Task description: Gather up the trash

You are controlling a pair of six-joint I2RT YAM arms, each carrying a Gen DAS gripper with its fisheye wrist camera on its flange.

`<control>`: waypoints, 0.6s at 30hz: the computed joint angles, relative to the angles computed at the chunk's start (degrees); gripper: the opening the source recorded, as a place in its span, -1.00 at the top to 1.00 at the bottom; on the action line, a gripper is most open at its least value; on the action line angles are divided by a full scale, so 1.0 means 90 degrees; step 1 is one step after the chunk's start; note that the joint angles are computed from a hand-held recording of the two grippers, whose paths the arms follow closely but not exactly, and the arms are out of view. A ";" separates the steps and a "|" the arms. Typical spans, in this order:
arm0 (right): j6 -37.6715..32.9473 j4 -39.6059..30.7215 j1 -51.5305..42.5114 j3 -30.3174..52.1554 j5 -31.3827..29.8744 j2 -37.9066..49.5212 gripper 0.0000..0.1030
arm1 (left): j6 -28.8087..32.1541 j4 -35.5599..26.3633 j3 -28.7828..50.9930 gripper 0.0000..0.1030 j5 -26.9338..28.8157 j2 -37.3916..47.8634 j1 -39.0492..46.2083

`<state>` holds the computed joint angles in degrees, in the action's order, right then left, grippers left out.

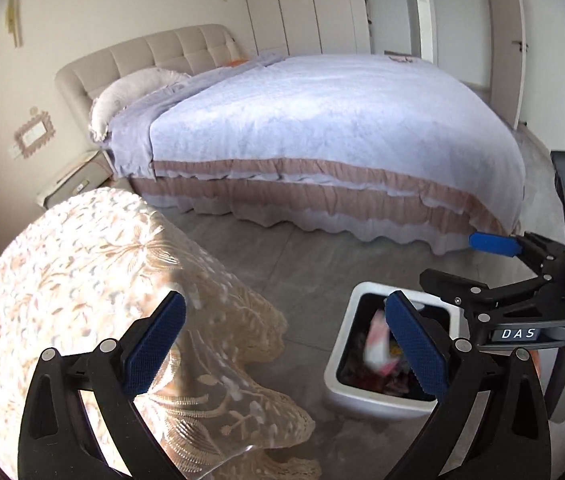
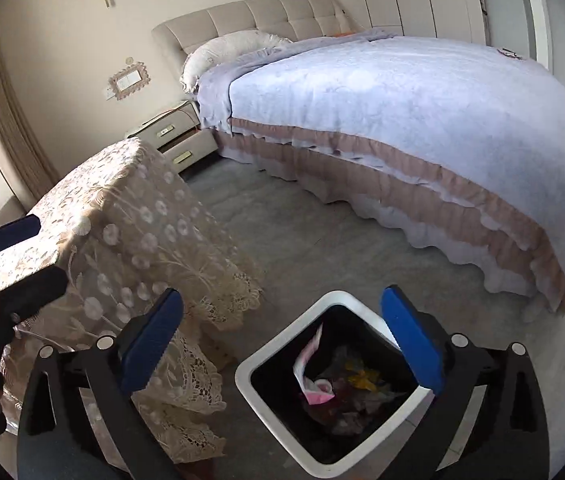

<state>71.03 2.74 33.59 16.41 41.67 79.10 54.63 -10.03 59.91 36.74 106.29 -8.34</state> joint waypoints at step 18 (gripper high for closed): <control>-0.2700 -0.0778 0.1492 0.3088 0.2380 0.0106 -0.92 | -0.0117 -0.1270 0.1596 -0.91 0.1981 -0.0240 0.2396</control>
